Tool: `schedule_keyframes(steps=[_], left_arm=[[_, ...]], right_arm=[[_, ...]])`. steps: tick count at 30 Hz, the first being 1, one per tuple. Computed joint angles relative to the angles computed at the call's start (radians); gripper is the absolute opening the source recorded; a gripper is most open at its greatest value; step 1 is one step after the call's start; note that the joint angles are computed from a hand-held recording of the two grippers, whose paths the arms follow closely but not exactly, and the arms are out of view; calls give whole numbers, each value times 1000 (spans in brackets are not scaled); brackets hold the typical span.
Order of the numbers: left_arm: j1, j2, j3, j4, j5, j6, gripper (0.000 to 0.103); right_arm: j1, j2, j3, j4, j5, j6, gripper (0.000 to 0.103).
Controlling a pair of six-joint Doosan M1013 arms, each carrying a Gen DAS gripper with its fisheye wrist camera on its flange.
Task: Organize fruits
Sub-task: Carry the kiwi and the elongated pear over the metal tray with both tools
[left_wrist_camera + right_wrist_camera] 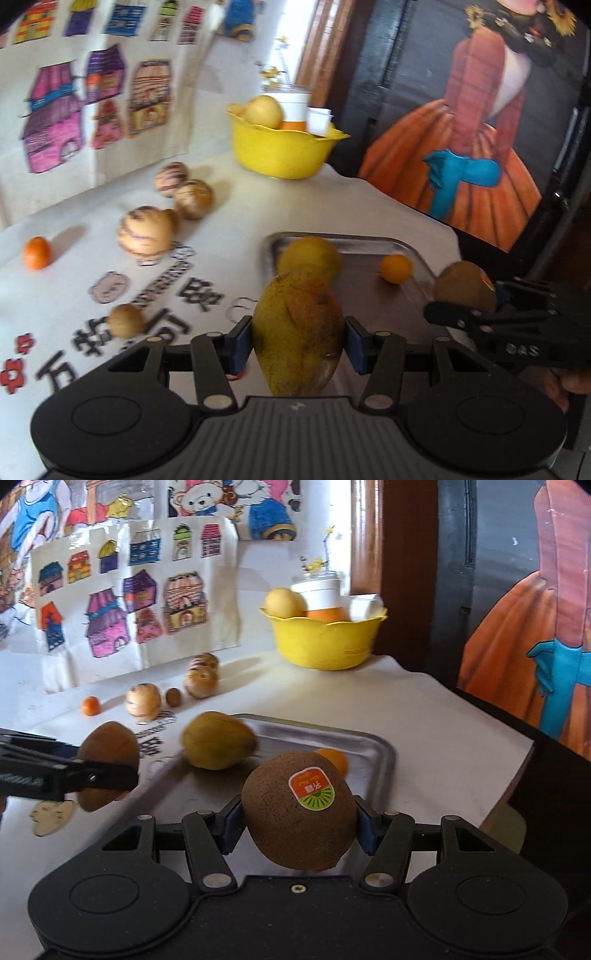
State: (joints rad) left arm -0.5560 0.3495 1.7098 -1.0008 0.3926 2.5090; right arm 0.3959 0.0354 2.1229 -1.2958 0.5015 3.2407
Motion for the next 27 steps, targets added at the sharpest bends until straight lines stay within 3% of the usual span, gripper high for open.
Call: schedule_keyframes(steps=[5, 10, 27], left_arm=[[-18, 10, -1, -37, 12, 86, 56], [-27, 21, -9, -9, 29, 85, 56], [-33, 40, -17, 8, 26, 114, 56]], right_arm=[[-27, 14, 11, -90, -9, 39, 61], [-50, 23, 14, -166, -48, 76, 61], [-55, 56, 4, -184, -45, 17, 61]])
